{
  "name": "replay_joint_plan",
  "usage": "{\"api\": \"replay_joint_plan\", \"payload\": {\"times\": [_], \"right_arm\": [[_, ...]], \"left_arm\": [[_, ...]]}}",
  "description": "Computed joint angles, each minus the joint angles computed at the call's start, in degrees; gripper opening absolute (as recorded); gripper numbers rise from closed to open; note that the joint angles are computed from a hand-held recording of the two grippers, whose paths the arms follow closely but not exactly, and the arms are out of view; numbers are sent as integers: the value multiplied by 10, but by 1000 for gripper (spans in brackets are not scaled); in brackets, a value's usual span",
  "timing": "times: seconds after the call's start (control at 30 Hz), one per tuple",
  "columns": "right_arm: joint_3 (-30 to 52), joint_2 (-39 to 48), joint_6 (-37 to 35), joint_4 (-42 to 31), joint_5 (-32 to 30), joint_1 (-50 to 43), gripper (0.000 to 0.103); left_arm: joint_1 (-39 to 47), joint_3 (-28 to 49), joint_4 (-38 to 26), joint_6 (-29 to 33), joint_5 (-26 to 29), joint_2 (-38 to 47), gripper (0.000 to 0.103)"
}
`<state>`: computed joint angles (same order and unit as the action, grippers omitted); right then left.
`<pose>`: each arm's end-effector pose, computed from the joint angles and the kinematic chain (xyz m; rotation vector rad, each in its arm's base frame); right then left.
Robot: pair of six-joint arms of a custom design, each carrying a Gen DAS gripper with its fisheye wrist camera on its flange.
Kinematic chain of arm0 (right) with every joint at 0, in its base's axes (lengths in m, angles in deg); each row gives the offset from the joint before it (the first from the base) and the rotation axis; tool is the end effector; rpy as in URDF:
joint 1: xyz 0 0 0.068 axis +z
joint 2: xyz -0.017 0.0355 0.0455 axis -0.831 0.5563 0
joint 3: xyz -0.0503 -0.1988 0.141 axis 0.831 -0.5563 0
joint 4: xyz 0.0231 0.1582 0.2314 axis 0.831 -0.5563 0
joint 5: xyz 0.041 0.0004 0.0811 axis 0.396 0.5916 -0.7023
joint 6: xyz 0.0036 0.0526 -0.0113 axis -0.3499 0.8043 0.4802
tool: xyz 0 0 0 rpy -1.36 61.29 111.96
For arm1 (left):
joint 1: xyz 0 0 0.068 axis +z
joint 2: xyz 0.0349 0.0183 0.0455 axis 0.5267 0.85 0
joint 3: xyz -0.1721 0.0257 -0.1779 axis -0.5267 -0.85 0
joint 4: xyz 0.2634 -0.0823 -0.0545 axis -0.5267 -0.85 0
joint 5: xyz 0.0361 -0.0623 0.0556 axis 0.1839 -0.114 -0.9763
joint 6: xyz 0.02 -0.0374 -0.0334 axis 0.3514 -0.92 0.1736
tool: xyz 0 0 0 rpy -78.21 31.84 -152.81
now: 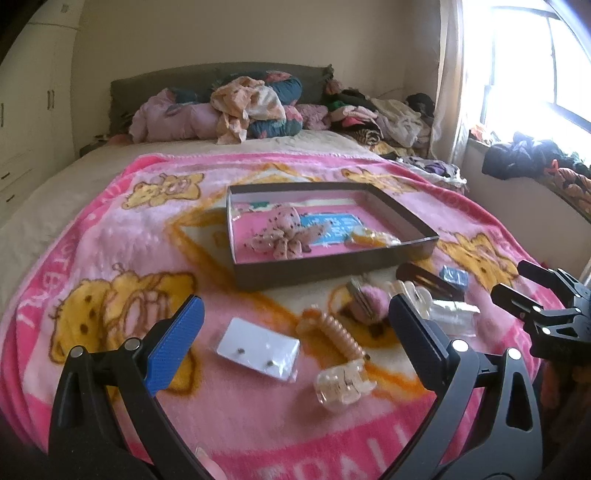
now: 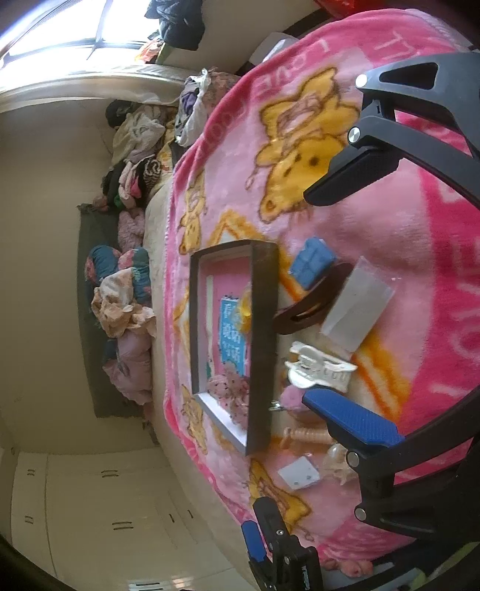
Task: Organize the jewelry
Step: 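Withdraw both tools from the box toward the remaining jewelry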
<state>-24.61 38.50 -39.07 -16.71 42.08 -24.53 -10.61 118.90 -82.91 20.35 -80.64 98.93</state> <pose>0.2693 0.1702 0.2582 -0.7069 2.0780 0.3883 0.1661 -0.1182 0.2622 -0.3553 2.1310 0.0954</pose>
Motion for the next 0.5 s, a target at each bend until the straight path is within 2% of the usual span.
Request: {"api": "replay_joint_plan", "payload": {"times": [0.3,0.5], "right_arm": [[-4,19,14,-21,-10,-18,97],[4,50,22,-29,-23,-30,97]], "left_arm": [[-24,-18,-4,-24,29,3,91],[-32,-33,19,-27,66,19,91]]}}
